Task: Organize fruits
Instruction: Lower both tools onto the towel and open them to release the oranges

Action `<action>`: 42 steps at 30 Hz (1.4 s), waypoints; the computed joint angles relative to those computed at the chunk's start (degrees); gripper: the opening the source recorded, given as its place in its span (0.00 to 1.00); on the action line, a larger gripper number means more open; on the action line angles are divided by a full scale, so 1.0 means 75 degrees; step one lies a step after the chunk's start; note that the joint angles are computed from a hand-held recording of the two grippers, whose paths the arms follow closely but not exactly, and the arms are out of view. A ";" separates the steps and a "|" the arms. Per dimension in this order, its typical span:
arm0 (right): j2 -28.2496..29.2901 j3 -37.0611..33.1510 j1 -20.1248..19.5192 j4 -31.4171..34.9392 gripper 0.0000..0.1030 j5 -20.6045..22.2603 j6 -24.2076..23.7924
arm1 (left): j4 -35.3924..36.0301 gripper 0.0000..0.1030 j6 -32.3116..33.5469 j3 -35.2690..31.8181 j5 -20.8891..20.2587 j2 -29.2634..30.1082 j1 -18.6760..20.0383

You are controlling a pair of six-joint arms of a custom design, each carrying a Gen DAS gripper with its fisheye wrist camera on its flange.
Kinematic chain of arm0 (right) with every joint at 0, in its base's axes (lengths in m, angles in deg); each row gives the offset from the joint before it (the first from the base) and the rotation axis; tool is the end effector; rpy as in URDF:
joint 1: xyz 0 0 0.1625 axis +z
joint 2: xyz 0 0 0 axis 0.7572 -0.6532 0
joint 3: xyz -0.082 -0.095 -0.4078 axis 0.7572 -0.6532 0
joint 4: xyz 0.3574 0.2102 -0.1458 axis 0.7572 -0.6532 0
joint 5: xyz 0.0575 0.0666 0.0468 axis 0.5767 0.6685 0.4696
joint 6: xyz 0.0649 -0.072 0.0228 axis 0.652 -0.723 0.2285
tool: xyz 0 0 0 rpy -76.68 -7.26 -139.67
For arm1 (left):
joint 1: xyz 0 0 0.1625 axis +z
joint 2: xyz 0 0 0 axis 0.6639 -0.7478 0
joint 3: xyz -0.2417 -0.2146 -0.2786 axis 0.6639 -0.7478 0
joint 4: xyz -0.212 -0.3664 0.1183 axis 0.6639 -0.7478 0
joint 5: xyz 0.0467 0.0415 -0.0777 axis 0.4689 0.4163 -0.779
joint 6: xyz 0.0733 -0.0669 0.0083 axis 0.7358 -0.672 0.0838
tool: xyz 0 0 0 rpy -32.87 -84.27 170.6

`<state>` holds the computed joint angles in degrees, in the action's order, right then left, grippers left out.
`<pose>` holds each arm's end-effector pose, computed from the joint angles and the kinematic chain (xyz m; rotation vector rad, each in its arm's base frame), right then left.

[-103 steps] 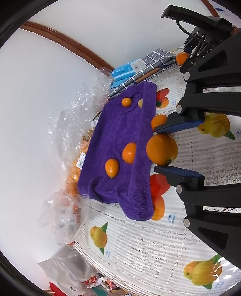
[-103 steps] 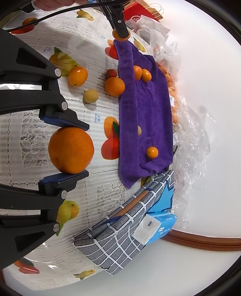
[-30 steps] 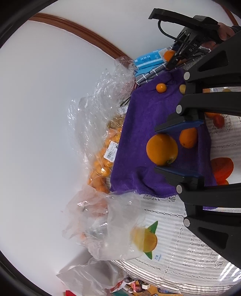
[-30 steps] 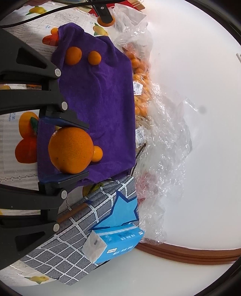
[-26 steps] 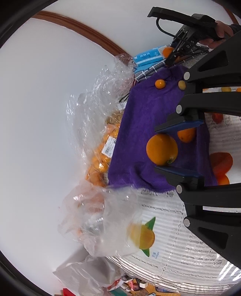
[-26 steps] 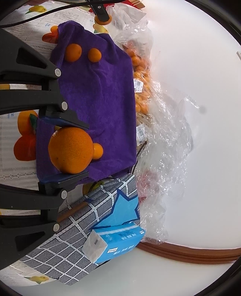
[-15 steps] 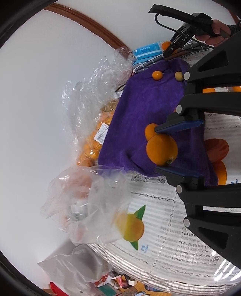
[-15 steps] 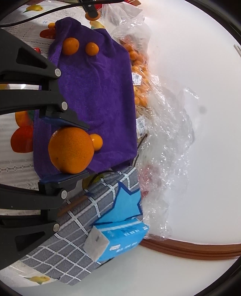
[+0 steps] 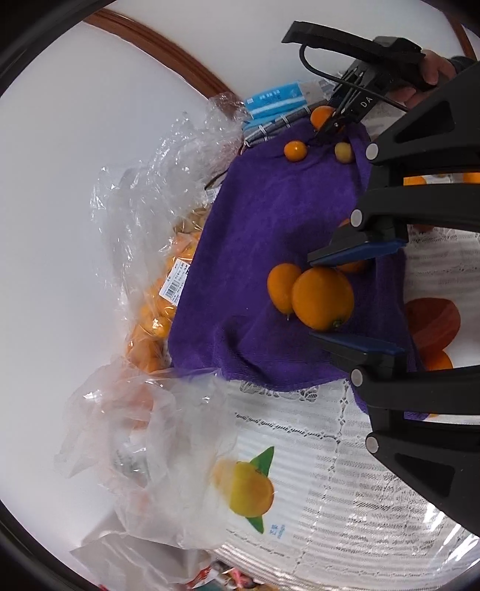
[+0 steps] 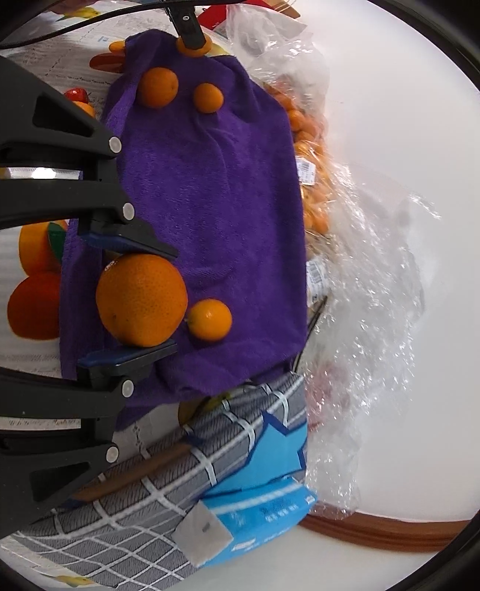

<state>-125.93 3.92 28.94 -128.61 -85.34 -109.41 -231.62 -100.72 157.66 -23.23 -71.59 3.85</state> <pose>-0.0365 -0.7362 0.2432 0.8517 -2.3513 0.6845 -0.2807 -0.5968 -0.0318 -0.2281 2.3371 -1.1856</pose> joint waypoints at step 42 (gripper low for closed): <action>-0.0326 0.0451 0.0071 -0.0473 0.51 -0.0037 -0.0263 | 0.1146 0.41 -0.0448 -0.0242 0.0012 -0.0039 -0.0130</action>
<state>-128.38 7.30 29.47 -132.17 -85.62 -111.38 -223.03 -104.08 155.85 -23.14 -71.88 2.88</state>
